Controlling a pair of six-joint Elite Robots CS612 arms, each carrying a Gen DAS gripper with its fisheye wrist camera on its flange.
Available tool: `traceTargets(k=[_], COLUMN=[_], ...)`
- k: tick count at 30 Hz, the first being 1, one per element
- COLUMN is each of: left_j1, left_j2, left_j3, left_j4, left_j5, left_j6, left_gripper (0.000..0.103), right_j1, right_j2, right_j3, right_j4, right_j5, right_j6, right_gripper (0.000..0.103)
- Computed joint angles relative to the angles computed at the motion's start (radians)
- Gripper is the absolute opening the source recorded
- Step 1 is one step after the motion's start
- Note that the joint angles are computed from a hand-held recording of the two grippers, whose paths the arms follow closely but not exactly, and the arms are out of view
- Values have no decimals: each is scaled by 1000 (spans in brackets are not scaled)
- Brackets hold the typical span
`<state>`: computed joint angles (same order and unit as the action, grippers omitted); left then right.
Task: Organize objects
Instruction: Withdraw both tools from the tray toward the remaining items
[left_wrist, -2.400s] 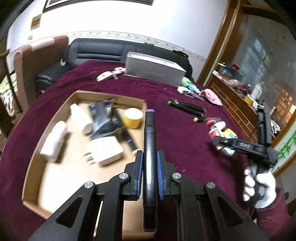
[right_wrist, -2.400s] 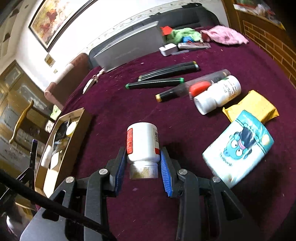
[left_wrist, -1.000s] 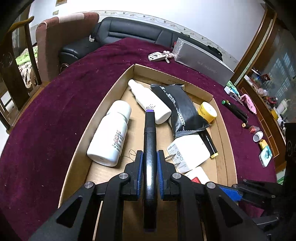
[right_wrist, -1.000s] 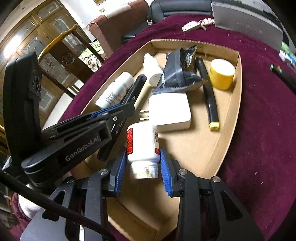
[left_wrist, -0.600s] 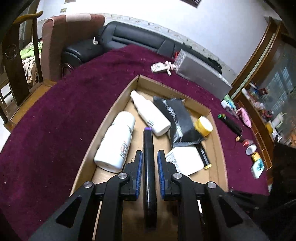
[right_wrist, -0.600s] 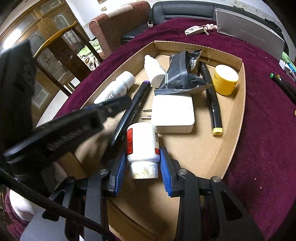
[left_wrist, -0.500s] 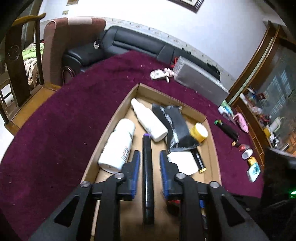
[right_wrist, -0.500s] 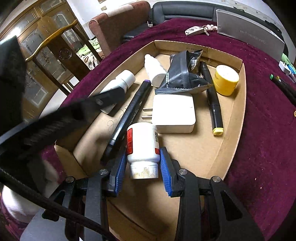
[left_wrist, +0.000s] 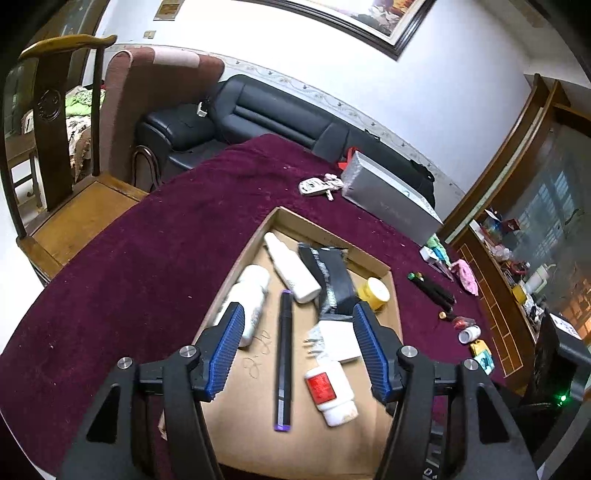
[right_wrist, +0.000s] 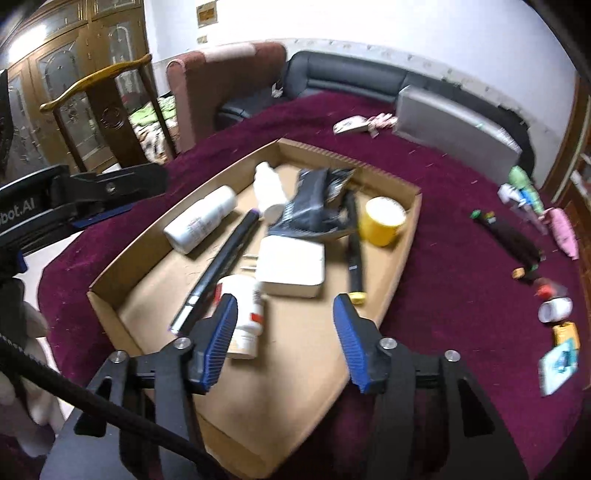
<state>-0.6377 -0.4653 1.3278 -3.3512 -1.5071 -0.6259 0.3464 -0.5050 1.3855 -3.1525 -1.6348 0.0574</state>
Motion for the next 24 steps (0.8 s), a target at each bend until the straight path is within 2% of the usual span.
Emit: traceTargets(k=[9,13,19,24], left_j1=[-44,-63,-88,-114], left_j2=[-25,-26,-13,-6], left_j3=[8,-6,-57,-89], left_j4=[-12,1,74,128], left_j5=[4,-1,-44,-49], left_j6=[80,111,149,198], left_gripper=[55,60,60,60], right_j1=[-21,-41,-81,-115], right_j2=[-37,-55,-78,-96], right_j3=[74,119,183,238], right_j4=[-84,-127,-157,-197], right_j5=[-79,-108,-132,-146], right_j6=[27,52,128,161], right_gripper=[54,54,54,54])
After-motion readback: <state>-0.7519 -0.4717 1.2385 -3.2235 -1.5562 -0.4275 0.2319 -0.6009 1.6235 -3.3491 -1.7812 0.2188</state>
